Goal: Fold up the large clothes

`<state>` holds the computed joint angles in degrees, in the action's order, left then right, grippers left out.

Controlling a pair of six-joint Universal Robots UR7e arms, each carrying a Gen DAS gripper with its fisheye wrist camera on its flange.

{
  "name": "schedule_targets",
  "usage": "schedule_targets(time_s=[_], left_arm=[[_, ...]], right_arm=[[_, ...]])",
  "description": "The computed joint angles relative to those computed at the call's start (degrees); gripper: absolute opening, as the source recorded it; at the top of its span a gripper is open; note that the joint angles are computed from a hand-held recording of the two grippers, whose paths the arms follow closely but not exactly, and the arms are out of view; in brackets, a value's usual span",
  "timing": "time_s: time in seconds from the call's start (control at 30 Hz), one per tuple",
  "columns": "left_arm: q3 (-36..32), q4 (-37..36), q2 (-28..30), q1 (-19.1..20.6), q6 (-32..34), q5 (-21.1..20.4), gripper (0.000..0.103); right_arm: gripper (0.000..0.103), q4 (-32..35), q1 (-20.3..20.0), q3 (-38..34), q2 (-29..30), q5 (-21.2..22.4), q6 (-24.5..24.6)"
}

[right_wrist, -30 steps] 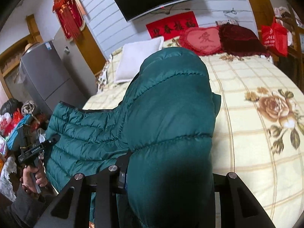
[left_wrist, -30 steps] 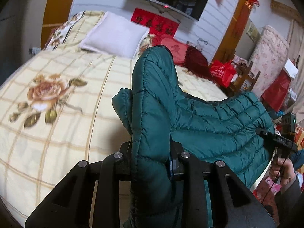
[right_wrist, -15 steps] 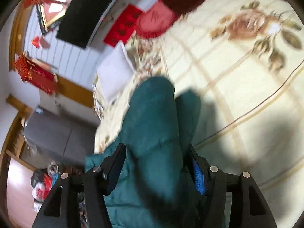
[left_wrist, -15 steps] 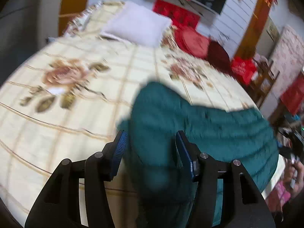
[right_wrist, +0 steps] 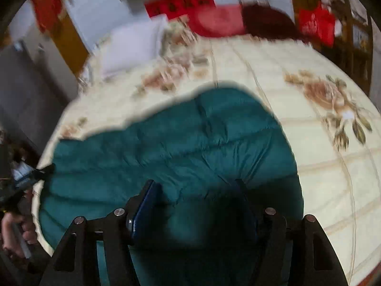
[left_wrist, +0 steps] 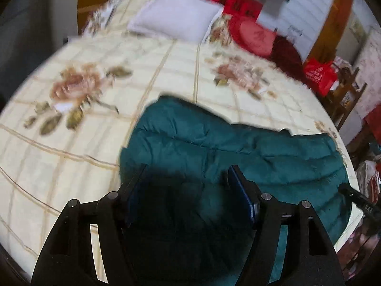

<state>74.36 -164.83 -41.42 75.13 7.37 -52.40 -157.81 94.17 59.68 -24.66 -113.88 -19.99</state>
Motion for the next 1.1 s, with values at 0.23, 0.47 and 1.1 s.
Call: schedule_targets(time_s=[0.23, 0.47, 1.1], left_arm=[[22.09, -22.77, -11.44, -7.31, 9.37, 1.21, 0.103], [35.77, -19.04, -15.11, -12.3, 5.66, 7.94, 0.103], [49.5, -20.26, -18.7, -21.78, -6.82, 17.0, 0.103]], right_arm=[[0.079, -17.99, 3.19, 19.28, -11.53, 3.15, -3.91], [0.088, -31.24, 7.28, 41.14, -22.79, 0.54, -3.11], [0.088, -42.24, 10.2, 60.68, -28.52, -3.77, -2.52]])
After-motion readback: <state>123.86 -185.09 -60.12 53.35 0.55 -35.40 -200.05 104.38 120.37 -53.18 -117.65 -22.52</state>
